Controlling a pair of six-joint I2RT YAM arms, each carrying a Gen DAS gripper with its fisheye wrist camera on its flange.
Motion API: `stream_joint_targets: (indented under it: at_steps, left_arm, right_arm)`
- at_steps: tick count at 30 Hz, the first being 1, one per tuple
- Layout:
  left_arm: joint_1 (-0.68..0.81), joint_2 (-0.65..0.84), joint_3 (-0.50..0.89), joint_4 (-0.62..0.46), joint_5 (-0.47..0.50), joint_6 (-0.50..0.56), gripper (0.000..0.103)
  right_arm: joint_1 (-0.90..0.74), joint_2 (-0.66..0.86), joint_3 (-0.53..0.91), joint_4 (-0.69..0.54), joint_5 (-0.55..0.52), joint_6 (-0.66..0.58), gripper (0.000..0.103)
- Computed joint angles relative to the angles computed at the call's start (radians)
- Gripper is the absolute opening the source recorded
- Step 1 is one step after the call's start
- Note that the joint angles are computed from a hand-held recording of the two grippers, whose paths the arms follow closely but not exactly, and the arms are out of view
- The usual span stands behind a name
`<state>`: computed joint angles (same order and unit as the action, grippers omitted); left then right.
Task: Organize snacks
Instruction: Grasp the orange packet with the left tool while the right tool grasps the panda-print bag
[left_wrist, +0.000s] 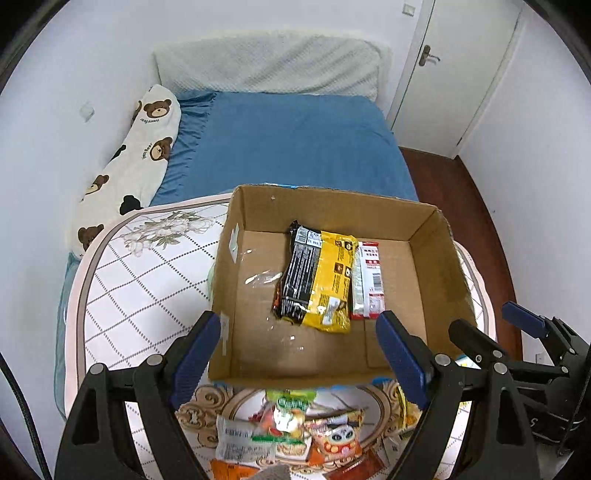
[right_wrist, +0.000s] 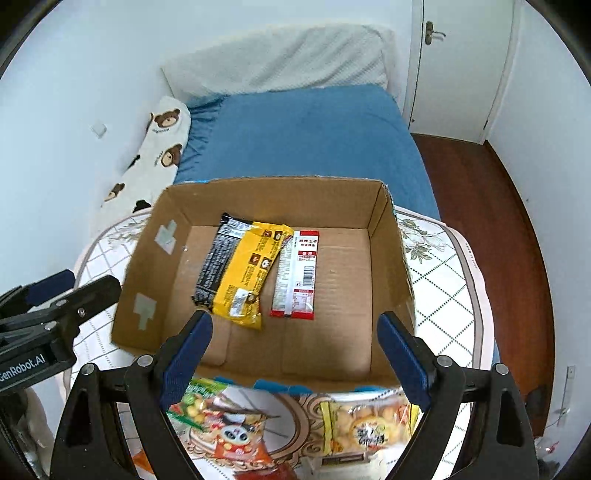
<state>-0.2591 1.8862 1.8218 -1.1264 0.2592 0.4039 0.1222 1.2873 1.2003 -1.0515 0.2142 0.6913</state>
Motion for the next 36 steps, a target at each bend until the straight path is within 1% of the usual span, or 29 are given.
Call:
stream_joint_targets:
  at_steps: [3,6,9,11,13,16,19,22,23,25,28,29,30,31,32,34,35,36]
  left_arm:
    - [0.021,-0.058,-0.049,-0.012,0.018,0.021,0.086]
    - [0.044,-0.100,-0.099,-0.026,0.030,0.063,0.086]
    - [0.075,-0.172,-0.210,-0.006,0.021,0.125,0.086]
    - [0.104,-0.217,-0.299,0.016,0.004,0.170,0.086]
    - [0.139,-0.255,-0.399,0.045,-0.027,0.224,0.086]
    - [0.210,-0.293,-0.562,0.123,-0.100,0.311,0.086]
    - [0.280,-0.290,-0.720,0.243,-0.201,0.408,0.086]
    - [0.346,-0.206,-0.815,0.336,-0.299,0.505,0.086]
    - [0.357,-0.158,-0.842,0.380,-0.344,0.527,0.086]
    - [0.367,-0.089,-0.869,0.434,-0.391,0.550,0.086]
    - [0.359,0.010,-0.907,0.540,-0.454,0.545,0.086]
    - [0.362,0.025,-0.908,0.560,-0.453,0.528,0.078]
    - [0.368,0.037,-0.902,0.570,-0.448,0.499,0.068]
    - [0.375,0.055,-0.875,0.548,-0.433,0.466,0.063]
    - [0.386,0.080,-0.825,0.498,-0.407,0.411,0.062]
    - [0.402,0.107,-0.761,0.447,-0.374,0.340,0.060]
    - [0.413,0.119,-0.727,0.424,-0.354,0.298,0.060]
    - [0.422,0.130,-0.698,0.403,-0.335,0.268,0.060]
  right_arm:
    - [0.066,-0.058,0.003,-0.052,0.030,0.074,0.093]
    - [0.124,-0.112,-0.020,-0.086,0.032,0.148,0.093]
    - [0.208,-0.164,-0.080,-0.100,0.024,0.251,0.093]
    - [0.280,-0.207,-0.165,-0.082,-0.006,0.345,0.093]
    - [0.337,-0.235,-0.250,-0.037,-0.045,0.419,0.093]
    - [0.408,-0.253,-0.407,0.086,-0.116,0.536,0.093]
    - [0.454,-0.235,-0.517,0.213,-0.162,0.612,0.093]
    - [0.470,-0.164,-0.580,0.328,-0.190,0.634,0.093]
    - [0.469,-0.125,-0.588,0.362,-0.199,0.629,0.093]
    - [0.461,-0.056,-0.588,0.409,-0.212,0.611,0.093]
    - [0.447,0.070,-0.568,0.480,-0.231,0.567,0.093]
    - [0.442,0.118,-0.558,0.506,-0.240,0.553,0.093]
    - [0.432,0.163,-0.545,0.523,-0.250,0.531,0.093]
    - [0.426,0.201,-0.532,0.536,-0.256,0.518,0.093]
    - [0.423,0.248,-0.518,0.554,-0.261,0.505,0.091]
    - [0.421,0.325,-0.491,0.573,-0.271,0.492,0.076]
    - [0.422,0.342,-0.487,0.583,-0.277,0.492,0.064]
    - [0.433,0.351,-0.485,0.586,-0.276,0.497,0.063]
